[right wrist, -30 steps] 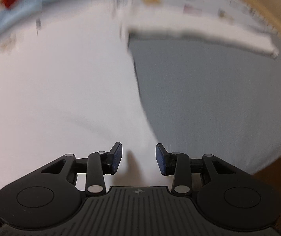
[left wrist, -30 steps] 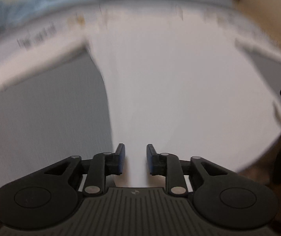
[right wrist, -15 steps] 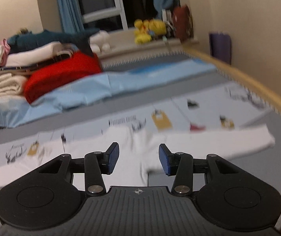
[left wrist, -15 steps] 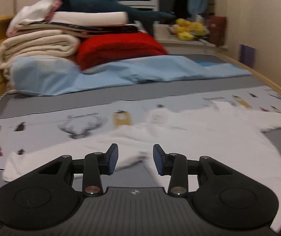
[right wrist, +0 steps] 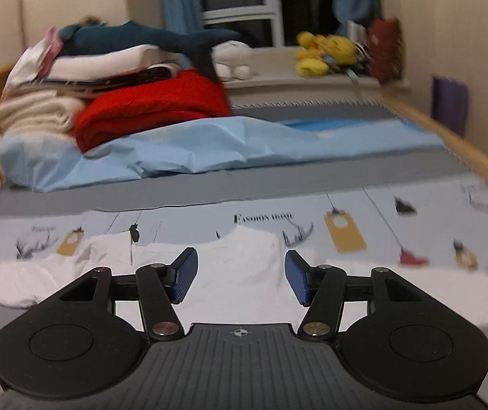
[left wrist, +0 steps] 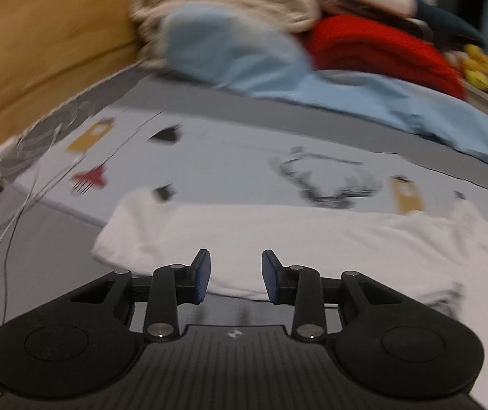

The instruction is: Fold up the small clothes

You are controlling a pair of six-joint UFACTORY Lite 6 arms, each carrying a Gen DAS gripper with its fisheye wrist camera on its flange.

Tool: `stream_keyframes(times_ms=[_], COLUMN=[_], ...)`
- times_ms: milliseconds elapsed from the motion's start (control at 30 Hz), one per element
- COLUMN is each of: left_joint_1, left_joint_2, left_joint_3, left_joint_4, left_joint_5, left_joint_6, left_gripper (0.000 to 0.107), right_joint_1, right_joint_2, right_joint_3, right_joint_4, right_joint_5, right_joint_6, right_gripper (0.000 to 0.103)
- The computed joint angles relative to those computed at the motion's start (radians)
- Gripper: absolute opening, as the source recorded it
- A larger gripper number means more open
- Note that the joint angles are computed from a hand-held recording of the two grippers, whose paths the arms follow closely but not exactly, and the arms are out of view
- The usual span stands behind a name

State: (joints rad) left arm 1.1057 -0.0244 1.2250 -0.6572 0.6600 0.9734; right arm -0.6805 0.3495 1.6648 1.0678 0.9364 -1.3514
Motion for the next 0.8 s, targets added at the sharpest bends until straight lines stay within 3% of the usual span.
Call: stream_keyframes(times_ms=[133, 400, 600, 667, 700, 733, 800], left_joint_1=[0.049, 0.056, 0.041, 0.034, 0.030, 0.031, 0.023], left_joint_2=[0.192, 0.445, 0.481, 0.480, 0.474, 0.471, 0.457], left_joint_3=[0.135, 0.325, 0.324, 0.325, 0.319, 0.317, 0.308], left_joint_4=[0.039, 0.134, 0.086, 0.096, 0.098, 0.087, 0.084], left_joint_5=[-0.025, -0.039, -0.115, -0.126, -0.133, -0.129, -0.141], left_joint_6=[-0.137, -0.344, -0.281, -0.295, -0.295, -0.281, -0.275], left_gripper=[0.038, 0.041, 0.044, 0.038, 0.020, 0.011, 0.009], right_joint_1=[0.080, 0.113, 0.130, 0.132, 0.133, 0.134, 0.135], right_joint_2=[-0.028, -0.026, -0.014, -0.014, -0.014, -0.013, -0.015], right_joint_3=[-0.041, -0.050, -0.048, -0.050, -0.050, -0.050, -0.053], right_joint_4=[-0.054, -0.051, -0.083, -0.089, -0.092, -0.095, -0.100], right_joint_5=[-0.149, -0.170, -0.191, -0.194, -0.194, -0.195, -0.196], right_joint_6=[0.014, 0.017, 0.038, 0.040, 0.042, 0.045, 0.047], right_gripper=[0.059, 0.059, 0.059, 0.059, 0.059, 0.059, 0.059])
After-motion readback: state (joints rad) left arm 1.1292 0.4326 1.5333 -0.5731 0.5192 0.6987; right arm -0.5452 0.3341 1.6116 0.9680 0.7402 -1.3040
